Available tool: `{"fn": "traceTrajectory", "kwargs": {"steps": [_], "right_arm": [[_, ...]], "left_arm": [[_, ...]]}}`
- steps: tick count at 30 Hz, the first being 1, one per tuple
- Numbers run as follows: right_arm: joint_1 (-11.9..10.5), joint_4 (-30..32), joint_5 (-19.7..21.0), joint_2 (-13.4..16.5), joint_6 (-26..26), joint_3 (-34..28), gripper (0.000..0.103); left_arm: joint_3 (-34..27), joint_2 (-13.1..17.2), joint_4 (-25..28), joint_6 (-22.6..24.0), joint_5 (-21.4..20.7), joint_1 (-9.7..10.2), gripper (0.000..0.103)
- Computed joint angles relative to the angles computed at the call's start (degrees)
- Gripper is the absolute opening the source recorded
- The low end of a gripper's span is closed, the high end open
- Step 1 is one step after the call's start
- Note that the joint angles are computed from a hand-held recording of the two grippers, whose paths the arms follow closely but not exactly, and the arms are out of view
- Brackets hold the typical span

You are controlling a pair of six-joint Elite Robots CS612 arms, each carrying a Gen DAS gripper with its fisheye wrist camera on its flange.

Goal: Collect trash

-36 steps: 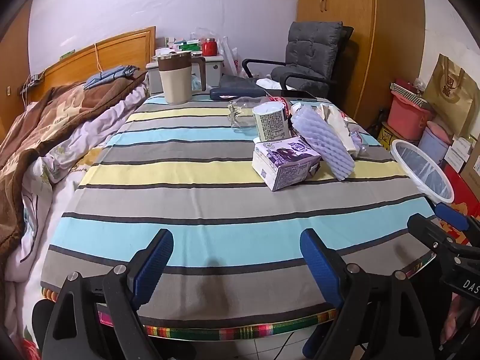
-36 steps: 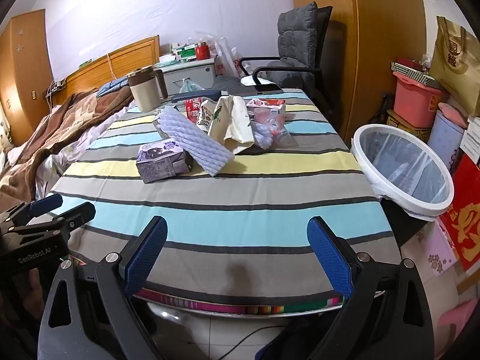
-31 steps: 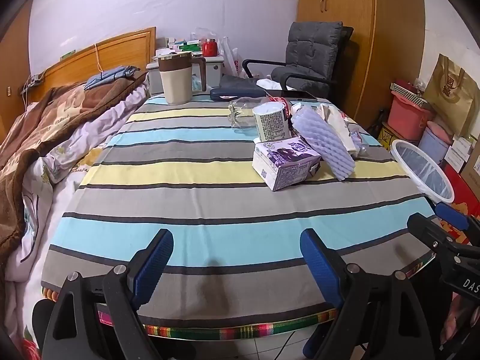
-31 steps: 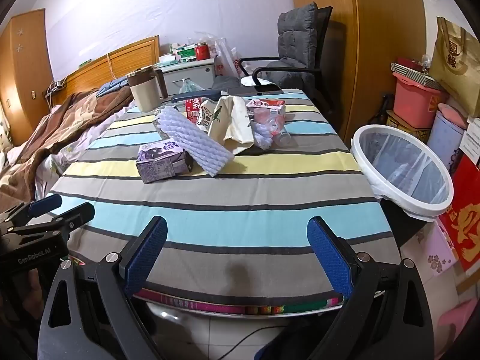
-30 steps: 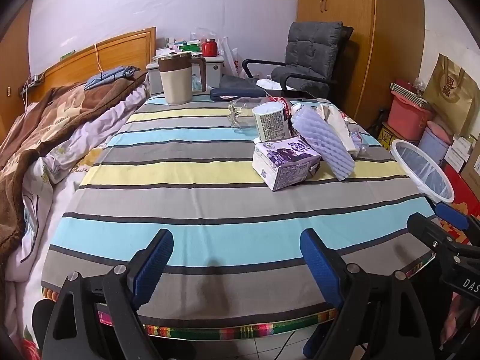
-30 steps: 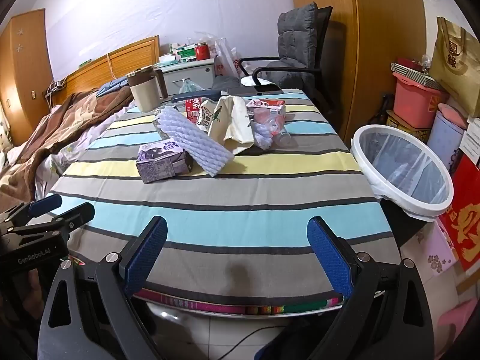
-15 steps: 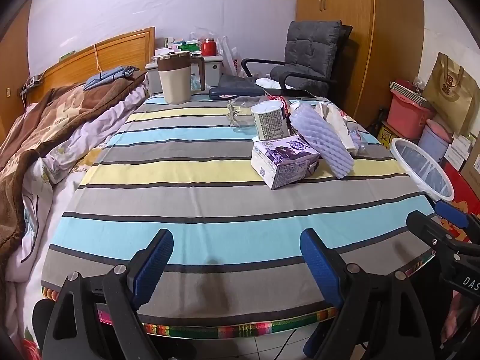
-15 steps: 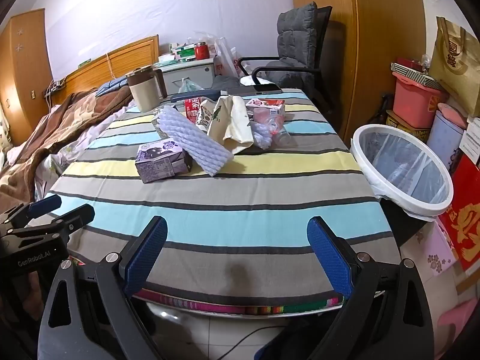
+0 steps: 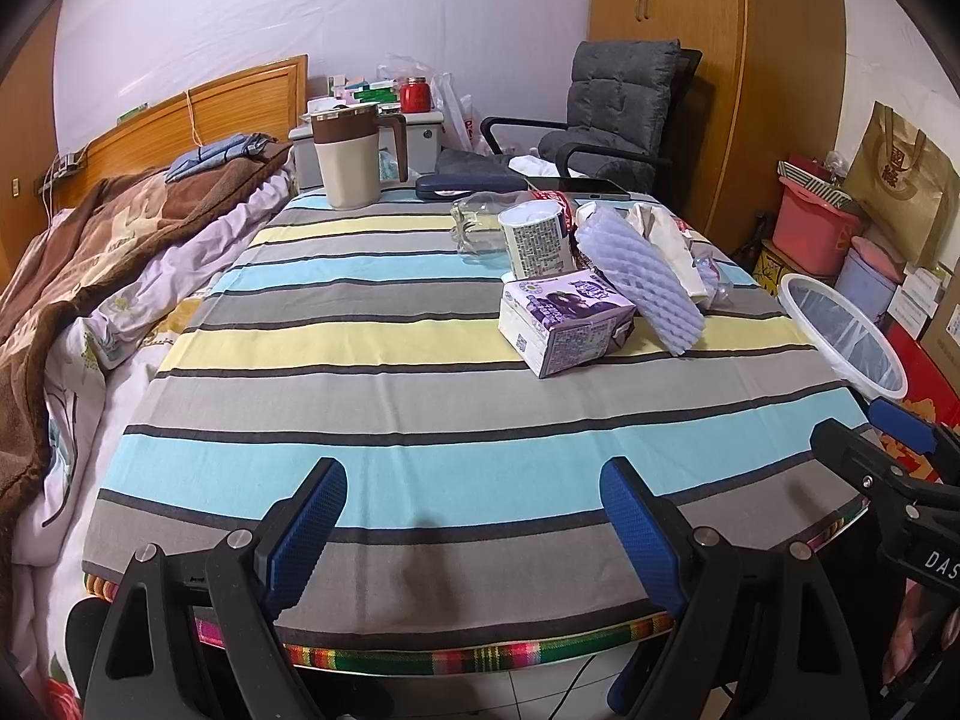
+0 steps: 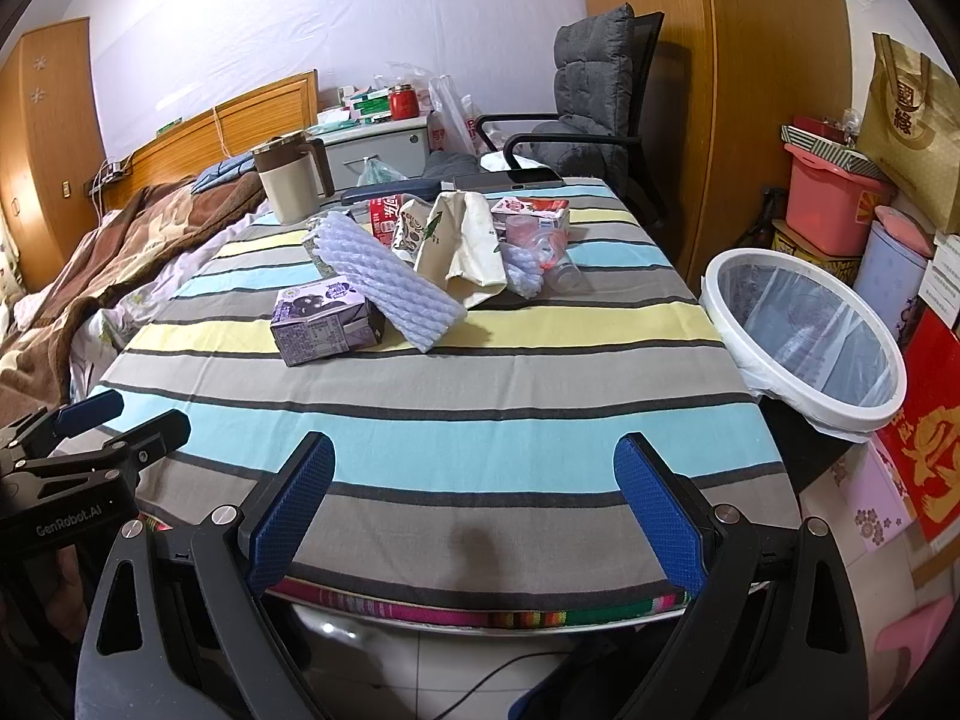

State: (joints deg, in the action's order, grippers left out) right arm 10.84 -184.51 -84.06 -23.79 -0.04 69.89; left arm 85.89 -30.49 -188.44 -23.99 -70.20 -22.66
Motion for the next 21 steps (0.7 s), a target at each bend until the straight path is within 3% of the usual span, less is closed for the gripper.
{"fn": "traceTrajectory", "kwargs": {"steps": [21], "right_arm": [[0.01, 0.14, -0.03, 0.04, 0.02, -0.13, 0.095]], "left_arm": [[-0.62, 0.32, 0.44, 0.55, -0.69, 0.38, 0.086]]}}
